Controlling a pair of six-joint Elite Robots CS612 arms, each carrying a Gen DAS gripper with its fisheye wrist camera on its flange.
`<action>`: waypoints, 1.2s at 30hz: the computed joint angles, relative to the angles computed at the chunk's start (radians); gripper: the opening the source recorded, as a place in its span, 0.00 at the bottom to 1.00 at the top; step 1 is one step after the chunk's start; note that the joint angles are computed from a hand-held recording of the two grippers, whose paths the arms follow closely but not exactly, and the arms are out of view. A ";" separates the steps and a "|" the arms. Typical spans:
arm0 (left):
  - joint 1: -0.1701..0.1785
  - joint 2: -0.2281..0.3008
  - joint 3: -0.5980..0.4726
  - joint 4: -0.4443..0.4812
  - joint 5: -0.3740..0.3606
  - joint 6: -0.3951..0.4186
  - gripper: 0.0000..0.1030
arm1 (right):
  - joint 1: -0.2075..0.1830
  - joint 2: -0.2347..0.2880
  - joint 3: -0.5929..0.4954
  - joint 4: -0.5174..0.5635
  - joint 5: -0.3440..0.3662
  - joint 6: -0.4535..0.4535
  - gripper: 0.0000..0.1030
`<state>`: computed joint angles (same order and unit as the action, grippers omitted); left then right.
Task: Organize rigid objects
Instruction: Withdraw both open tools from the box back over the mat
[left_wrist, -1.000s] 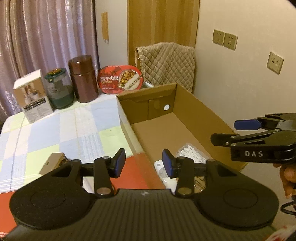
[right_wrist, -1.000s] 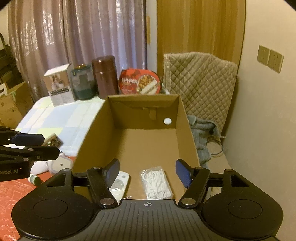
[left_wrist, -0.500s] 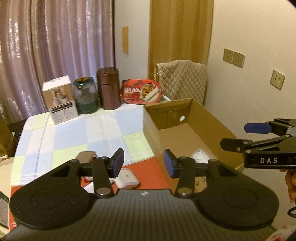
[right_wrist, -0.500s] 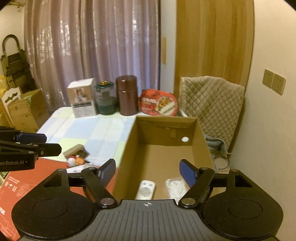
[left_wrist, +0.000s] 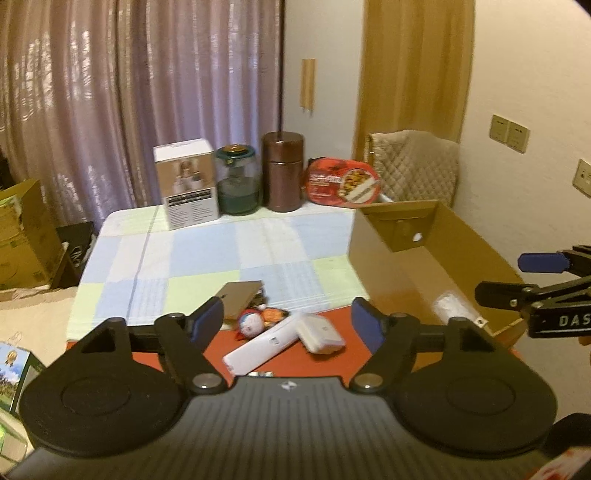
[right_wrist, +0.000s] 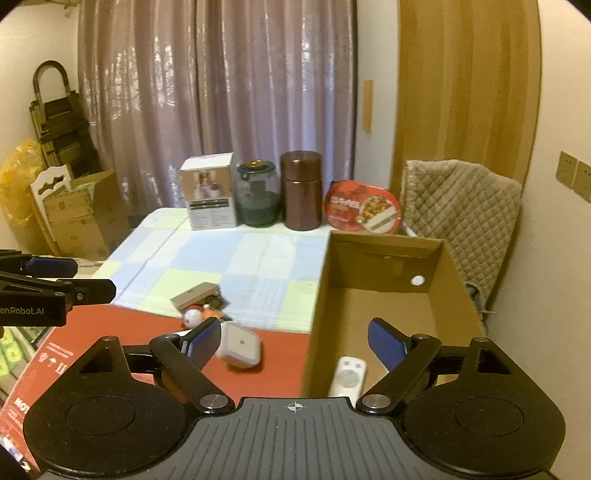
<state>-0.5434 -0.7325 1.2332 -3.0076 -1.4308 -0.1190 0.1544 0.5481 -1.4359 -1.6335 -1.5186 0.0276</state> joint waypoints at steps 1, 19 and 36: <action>0.003 -0.001 0.005 0.000 0.002 -0.003 0.71 | 0.002 0.001 0.005 -0.004 0.008 0.007 0.82; 0.064 0.105 0.015 -0.042 -0.067 0.035 0.72 | 0.032 0.063 0.113 -0.149 0.072 0.039 0.82; 0.069 0.229 -0.157 0.084 -0.181 0.092 0.54 | 0.048 0.005 0.312 -0.289 0.065 -0.020 0.82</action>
<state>-0.4743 -0.5032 1.0764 -2.9241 -1.6115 -0.0269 0.2021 0.5530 -1.1244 -1.9223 -1.4537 0.0074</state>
